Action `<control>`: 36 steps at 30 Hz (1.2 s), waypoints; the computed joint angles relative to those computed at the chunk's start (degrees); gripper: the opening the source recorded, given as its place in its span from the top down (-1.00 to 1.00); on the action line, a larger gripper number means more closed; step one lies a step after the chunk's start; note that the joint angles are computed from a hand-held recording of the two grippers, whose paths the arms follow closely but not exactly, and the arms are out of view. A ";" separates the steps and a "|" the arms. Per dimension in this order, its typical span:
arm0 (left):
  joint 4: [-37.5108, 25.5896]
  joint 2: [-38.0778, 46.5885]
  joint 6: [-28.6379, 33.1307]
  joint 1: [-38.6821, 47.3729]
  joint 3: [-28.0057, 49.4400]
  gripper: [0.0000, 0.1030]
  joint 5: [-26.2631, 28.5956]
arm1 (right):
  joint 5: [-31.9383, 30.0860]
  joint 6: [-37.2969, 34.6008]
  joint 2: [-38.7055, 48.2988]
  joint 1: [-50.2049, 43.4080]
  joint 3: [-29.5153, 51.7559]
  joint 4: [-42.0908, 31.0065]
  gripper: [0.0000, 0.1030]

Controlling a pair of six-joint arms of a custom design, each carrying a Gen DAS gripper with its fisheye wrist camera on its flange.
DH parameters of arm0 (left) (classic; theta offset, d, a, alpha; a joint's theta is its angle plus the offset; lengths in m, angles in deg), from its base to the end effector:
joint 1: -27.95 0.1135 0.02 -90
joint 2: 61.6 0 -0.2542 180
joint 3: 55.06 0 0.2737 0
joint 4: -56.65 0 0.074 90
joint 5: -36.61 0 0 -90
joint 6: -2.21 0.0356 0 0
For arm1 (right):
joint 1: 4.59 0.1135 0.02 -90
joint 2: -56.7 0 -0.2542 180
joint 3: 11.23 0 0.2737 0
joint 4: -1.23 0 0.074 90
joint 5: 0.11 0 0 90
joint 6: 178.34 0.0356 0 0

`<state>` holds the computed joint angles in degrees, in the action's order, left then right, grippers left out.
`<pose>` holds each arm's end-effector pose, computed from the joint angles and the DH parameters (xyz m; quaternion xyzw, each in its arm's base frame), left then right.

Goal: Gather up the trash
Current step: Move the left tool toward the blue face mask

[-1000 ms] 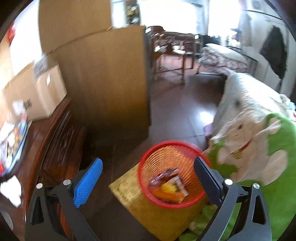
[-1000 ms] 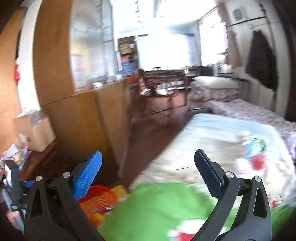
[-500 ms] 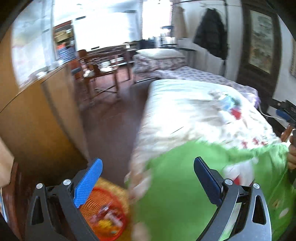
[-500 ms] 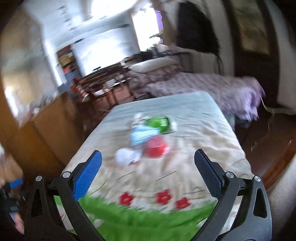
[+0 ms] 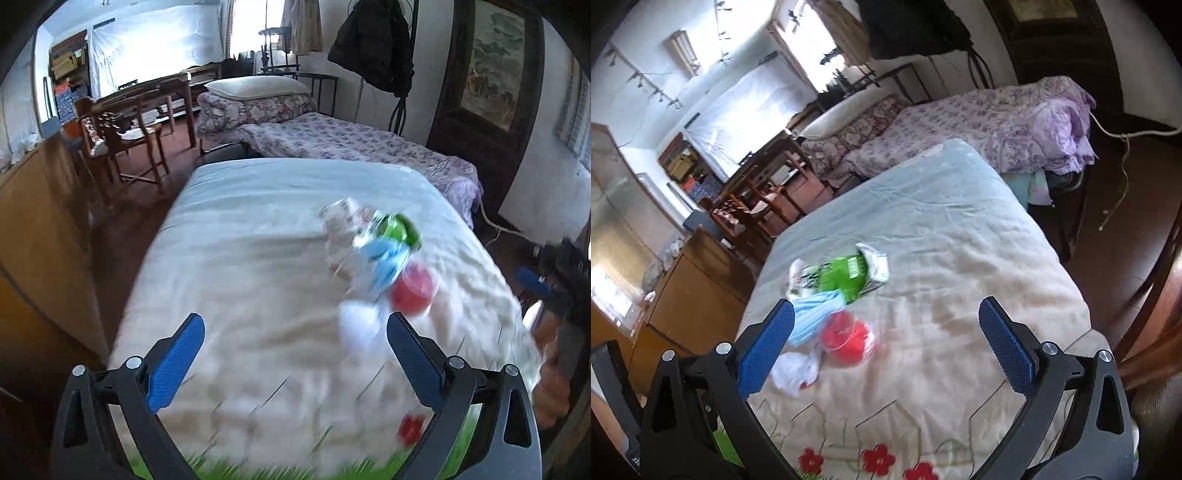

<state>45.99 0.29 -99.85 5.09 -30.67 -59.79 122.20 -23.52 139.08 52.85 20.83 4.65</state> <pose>0.1769 -0.0703 0.0896 0.0679 0.9304 -0.0572 0.3557 0.1410 0.1854 0.0788 0.1595 0.8849 0.1840 0.3970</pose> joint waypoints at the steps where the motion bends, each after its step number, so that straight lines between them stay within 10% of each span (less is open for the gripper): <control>1: 3.31 3.89 -0.71 -0.39 1.28 -0.88 0.48 | -0.49 0.61 0.35 -0.66 -0.12 0.19 -0.87; 14: 13.63 35.99 -1.57 -2.17 20.00 -0.88 -0.85 | -0.48 3.83 1.66 -1.80 -1.24 2.34 -0.87; 27: 11.76 11.21 2.28 19.76 0.58 -0.88 12.35 | 1.09 4.47 0.01 -0.36 -2.70 3.87 -0.87; 36: 19.75 23.44 7.14 -3.90 7.80 -0.88 -1.49 | -0.05 5.44 -0.04 -1.03 -3.89 5.79 -0.87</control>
<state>65.74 23.74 -92.71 1.19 -22.87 -61.29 122.15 -18.08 139.04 51.82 16.94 10.44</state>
